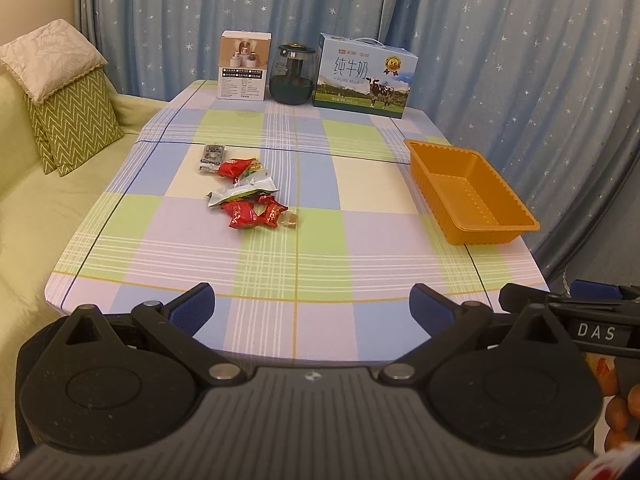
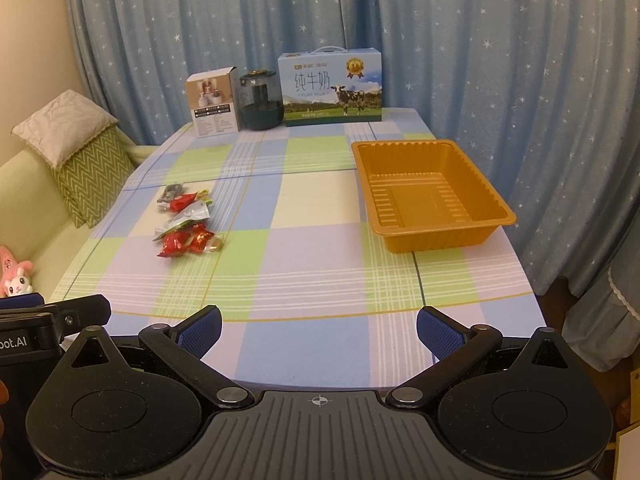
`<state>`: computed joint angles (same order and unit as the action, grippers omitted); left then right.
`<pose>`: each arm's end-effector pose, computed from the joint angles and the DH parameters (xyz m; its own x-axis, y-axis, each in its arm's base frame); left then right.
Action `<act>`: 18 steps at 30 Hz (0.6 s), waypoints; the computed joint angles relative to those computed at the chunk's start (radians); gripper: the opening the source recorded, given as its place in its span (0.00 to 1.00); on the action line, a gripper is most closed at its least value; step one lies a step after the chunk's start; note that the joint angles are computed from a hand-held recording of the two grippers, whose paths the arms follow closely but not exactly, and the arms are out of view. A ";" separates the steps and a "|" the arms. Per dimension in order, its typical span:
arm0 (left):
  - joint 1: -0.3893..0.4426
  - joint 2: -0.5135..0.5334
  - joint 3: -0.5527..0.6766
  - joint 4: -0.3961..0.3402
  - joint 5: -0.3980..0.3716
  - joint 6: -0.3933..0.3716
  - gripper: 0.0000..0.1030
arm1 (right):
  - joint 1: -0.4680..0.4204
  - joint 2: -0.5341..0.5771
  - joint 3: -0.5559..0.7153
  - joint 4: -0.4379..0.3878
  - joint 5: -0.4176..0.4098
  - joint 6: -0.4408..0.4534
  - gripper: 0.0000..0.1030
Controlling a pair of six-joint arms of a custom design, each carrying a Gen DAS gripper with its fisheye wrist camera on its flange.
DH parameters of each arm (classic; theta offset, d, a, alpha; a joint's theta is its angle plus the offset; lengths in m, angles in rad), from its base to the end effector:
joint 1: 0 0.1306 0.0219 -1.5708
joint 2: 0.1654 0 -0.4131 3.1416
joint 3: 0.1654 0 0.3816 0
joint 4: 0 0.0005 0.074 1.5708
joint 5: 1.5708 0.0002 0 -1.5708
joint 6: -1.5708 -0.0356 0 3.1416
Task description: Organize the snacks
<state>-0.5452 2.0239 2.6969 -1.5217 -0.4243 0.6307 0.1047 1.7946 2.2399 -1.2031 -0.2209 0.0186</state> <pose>0.5460 -0.3146 0.6250 -0.6597 -0.2284 -0.7160 -0.1846 0.9728 -0.1403 0.5978 0.0702 0.6023 -0.6786 -0.0896 -0.7290 -0.2729 0.9522 0.1371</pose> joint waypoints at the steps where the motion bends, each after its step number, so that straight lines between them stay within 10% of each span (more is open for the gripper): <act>1: 0.000 0.001 0.001 0.000 0.001 0.000 1.00 | 0.000 0.002 0.003 -0.002 -0.001 0.000 1.00; 18: 0.000 0.003 0.007 -0.002 0.006 0.002 1.00 | 0.000 0.001 0.001 0.000 0.002 0.002 1.00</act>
